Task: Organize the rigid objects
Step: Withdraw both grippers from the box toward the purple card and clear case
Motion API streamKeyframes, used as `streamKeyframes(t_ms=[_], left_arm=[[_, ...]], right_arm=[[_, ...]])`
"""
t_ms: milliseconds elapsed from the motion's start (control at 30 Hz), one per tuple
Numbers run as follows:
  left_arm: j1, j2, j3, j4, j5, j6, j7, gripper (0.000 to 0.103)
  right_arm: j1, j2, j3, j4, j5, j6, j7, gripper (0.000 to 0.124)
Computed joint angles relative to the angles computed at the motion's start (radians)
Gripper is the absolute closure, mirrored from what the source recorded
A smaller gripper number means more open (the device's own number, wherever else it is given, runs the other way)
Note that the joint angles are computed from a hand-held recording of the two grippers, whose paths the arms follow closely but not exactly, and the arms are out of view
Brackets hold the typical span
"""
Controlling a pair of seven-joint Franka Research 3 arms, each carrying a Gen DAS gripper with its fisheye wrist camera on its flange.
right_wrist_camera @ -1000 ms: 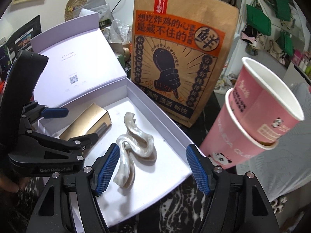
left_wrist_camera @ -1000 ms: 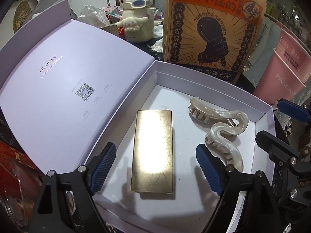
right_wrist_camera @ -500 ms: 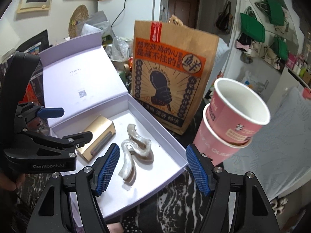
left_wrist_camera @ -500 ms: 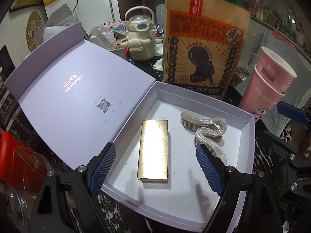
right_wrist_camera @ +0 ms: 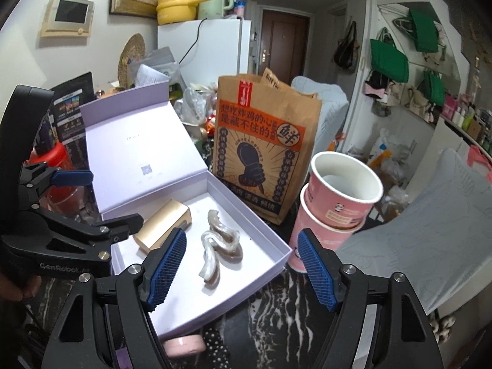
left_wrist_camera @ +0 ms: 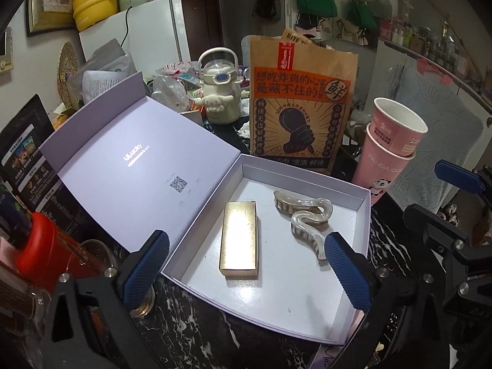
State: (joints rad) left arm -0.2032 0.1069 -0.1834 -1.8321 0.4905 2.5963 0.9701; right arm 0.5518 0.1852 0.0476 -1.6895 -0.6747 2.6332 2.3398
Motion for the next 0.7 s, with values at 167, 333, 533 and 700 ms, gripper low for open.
streamKeyframes(t_ms=[167,333,533,700], left_arm=[[-0.001,-0.042,-0.004,-0.041,0.014,0.024,-0.017,0.0],[-0.001,-0.084,-0.012,-0.079,0.029,0.035,-0.035,0.0],[0.003,-0.148,-0.024,-0.142,0.04,0.048,-0.058,0.0],[0.006,-0.199,-0.035,-0.201,0.036,0.057,-0.073,0.0]], right_arm=[[0.004,-0.05,0.006,-0.047,-0.06,0.004,0.056,0.046],[-0.012,-0.094,0.034,-0.088,-0.103,0.009,0.097,0.044],[-0.036,-0.148,0.07,-0.146,-0.147,0.018,0.144,0.044],[-0.059,-0.198,0.105,-0.203,-0.194,0.025,0.201,0.042]])
